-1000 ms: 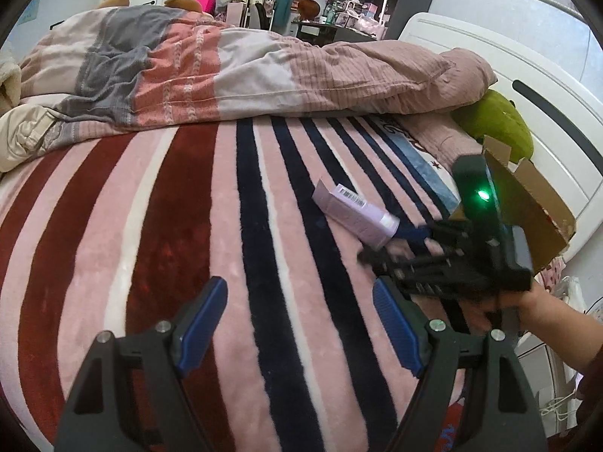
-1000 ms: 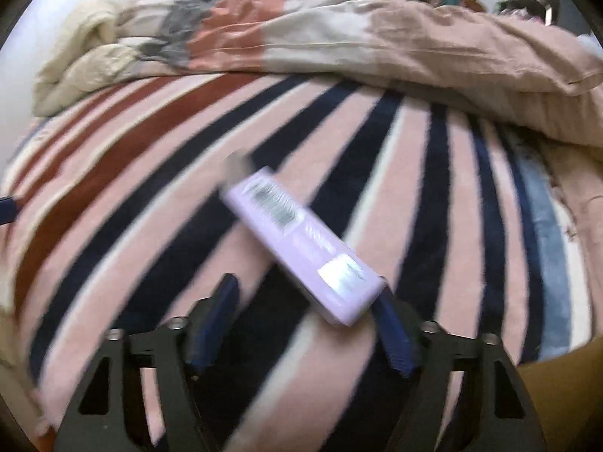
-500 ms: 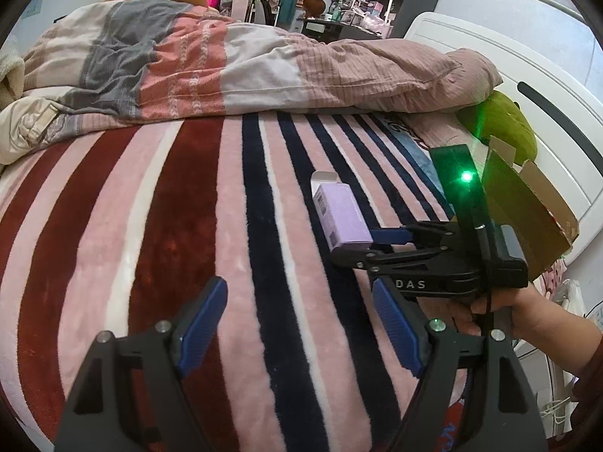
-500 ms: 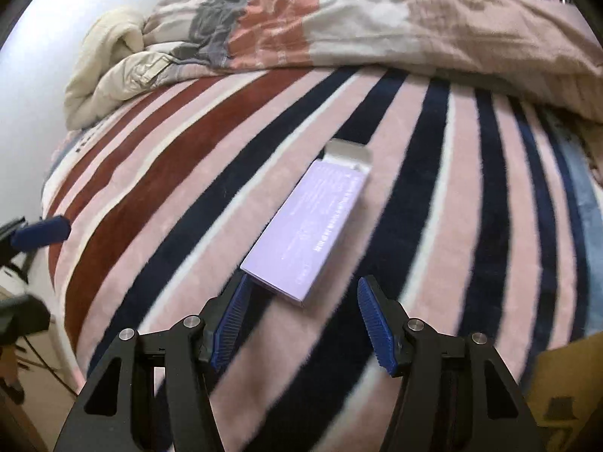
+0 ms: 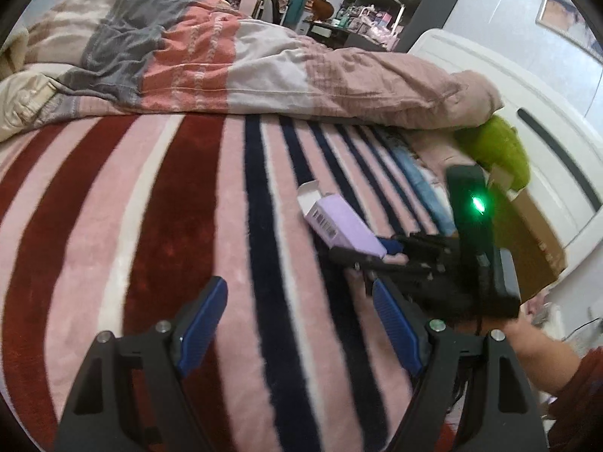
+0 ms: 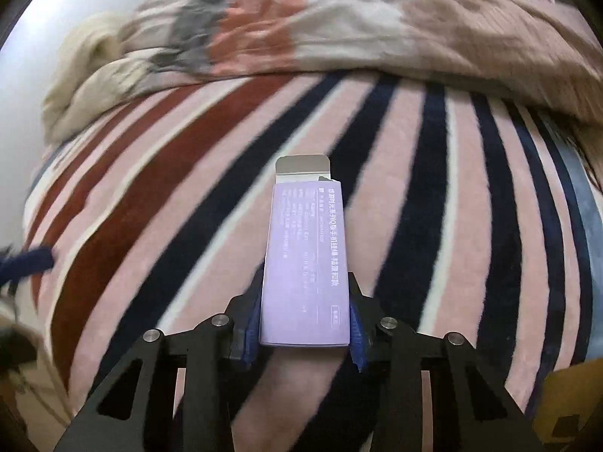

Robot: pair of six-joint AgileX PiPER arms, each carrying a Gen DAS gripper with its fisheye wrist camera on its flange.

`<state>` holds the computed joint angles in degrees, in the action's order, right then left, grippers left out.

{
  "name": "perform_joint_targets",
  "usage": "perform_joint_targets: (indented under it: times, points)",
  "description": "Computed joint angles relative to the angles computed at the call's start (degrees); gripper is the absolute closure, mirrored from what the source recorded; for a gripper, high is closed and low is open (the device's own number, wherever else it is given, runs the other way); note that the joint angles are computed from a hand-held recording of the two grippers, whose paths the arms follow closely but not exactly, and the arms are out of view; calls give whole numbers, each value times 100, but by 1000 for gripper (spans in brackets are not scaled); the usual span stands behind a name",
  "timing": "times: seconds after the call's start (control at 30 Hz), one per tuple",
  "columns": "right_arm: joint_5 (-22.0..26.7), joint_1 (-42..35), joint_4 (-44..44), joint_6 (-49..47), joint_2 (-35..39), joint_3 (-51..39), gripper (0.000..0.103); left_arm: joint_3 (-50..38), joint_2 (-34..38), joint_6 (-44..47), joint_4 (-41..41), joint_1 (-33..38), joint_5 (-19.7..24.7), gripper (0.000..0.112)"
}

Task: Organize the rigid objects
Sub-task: 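Grasp the lavender product box upright with the right gripper and lift it, then lower the lavender box into the cardboard box and open the right gripper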

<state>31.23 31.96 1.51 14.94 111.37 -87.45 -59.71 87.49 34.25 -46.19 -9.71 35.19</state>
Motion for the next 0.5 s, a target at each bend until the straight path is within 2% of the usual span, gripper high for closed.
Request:
perform_joint_targets:
  times: [0.07,0.17,0.33,0.43,0.5]
  points:
    - [-146,89,-84,-122,-452,406,70,-130,0,-27,-113,-73,118,36]
    - [-331,138,356,-728,-1273,1023,70,-376,-96,-288,-66,-393,171,36]
    - [-196,-21,1377,-1946,-2574,1748,70,-913,-181,-445,-168,-1142,121,36]
    - [-162,-211,1554,-2275,-3238,2139,70,-1596,30,-1478,761,-1844,-67,36]
    - [5,-583,2085,-2810,-3681,2406,70,-2140,294,-2019,1291,-2212,-21,37]
